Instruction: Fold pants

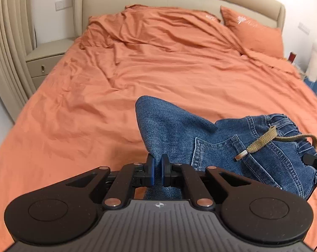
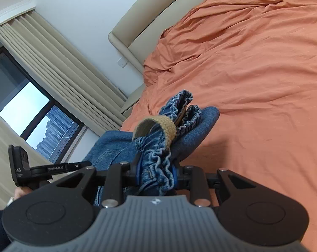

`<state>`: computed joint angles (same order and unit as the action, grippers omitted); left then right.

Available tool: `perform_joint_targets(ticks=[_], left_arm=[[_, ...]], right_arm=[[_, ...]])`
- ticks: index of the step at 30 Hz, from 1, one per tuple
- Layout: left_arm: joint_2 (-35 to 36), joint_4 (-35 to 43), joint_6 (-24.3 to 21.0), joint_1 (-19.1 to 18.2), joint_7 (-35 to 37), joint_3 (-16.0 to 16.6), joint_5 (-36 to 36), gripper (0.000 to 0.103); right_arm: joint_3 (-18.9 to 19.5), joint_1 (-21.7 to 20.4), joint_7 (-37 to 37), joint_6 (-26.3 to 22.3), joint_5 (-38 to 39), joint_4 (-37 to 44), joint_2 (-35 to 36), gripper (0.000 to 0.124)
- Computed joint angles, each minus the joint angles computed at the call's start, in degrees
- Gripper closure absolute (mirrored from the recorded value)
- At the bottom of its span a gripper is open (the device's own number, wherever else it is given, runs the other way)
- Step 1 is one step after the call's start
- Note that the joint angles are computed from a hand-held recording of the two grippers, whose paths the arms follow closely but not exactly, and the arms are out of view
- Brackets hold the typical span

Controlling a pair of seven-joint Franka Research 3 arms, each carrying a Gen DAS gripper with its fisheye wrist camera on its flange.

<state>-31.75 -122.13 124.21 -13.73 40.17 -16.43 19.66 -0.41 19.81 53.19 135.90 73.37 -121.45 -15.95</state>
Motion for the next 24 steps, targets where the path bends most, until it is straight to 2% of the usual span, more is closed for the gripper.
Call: perform_joint_targets(ticks=[6,16,20,22,24], left_arm=[[0.18,-7.69,6.16,-0.6,1.55,3.58,-3.62,0.097],[-2.01,-17.24,12.18,-0.65,5.22,5.79,-8.06,0.097],[-0.83,-16.88,11.47,-0.68,5.95,5.63,-9.5,0.095],[-0.23,-15.93,10.33,-0.22,5.58,5.23,-9.6,0.091],[0.14,-14.4,7.92,0.34,5.08,4.32,-8.74,0.083]], right_arm=[[2.18,0.84,0.26,3.17,-1.11,0.81,4.8,0.102],[2.68,0.04,2.51,3.1,-6.72,-4.67,5.7,0.102],[3.41,0.13,6.2,4.79,-8.03,-5.24,7.13,0.1],[3.64,0.1,8.06,5.12,-9.23,-5.01,7.28,0.1],[4.26,0.16,10.35,5.91,-12.68,-4.29,7.4,0.097]])
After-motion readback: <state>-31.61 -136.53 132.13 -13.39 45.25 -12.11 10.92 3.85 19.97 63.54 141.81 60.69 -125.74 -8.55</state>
